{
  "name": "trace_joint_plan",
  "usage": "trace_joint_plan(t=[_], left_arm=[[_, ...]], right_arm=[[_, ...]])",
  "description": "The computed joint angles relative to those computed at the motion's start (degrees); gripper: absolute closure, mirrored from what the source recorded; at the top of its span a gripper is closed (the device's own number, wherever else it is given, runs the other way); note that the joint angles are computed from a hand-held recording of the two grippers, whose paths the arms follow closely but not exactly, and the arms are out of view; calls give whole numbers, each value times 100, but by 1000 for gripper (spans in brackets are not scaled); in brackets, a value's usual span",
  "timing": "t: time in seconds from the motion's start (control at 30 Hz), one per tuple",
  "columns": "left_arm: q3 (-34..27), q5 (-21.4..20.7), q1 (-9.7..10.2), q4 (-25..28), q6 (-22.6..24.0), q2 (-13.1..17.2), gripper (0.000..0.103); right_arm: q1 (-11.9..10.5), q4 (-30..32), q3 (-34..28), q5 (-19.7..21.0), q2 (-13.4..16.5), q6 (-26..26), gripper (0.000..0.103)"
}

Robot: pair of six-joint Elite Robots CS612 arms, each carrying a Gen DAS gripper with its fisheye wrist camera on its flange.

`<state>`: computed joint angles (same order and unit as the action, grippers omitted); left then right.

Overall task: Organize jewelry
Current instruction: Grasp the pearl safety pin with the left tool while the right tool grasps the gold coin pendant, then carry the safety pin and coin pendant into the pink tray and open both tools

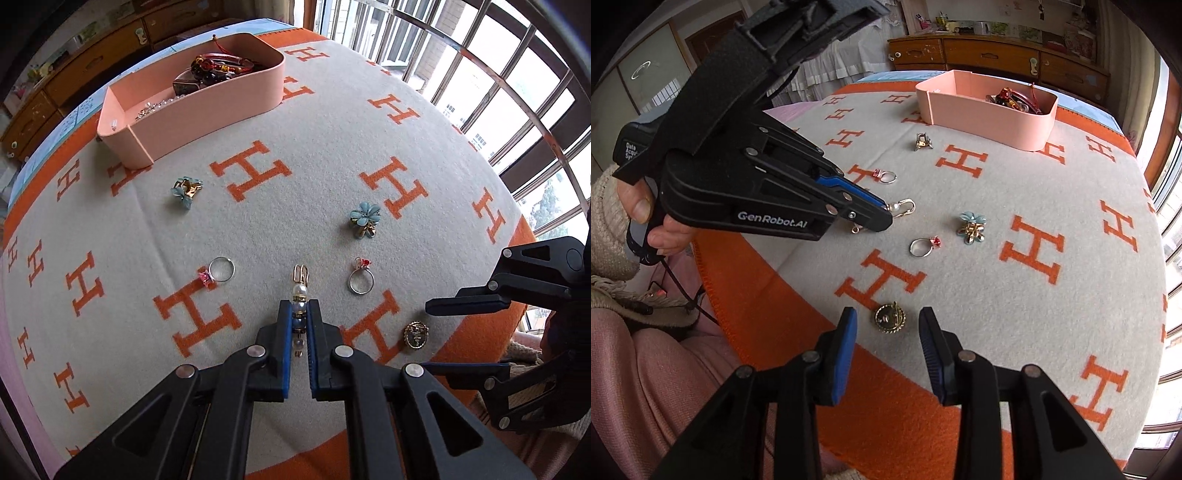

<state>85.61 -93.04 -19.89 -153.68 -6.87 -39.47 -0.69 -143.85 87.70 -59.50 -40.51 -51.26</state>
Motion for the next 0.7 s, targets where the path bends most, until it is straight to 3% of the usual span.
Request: trace_joint_plan(t=[0.23,0.33,0.7], left_arm=[[330,-94,89,-367,-365,-176,98],[355,-47,115,-458,-521,-169,98],[505,4,167,-690,-741,-277,98]], right_arm=[[115,-559,215,-331,-49,-380,69],[141,-766,245,-440,-40,-379,83],[161,-888,188,-479,-36,-180,84]])
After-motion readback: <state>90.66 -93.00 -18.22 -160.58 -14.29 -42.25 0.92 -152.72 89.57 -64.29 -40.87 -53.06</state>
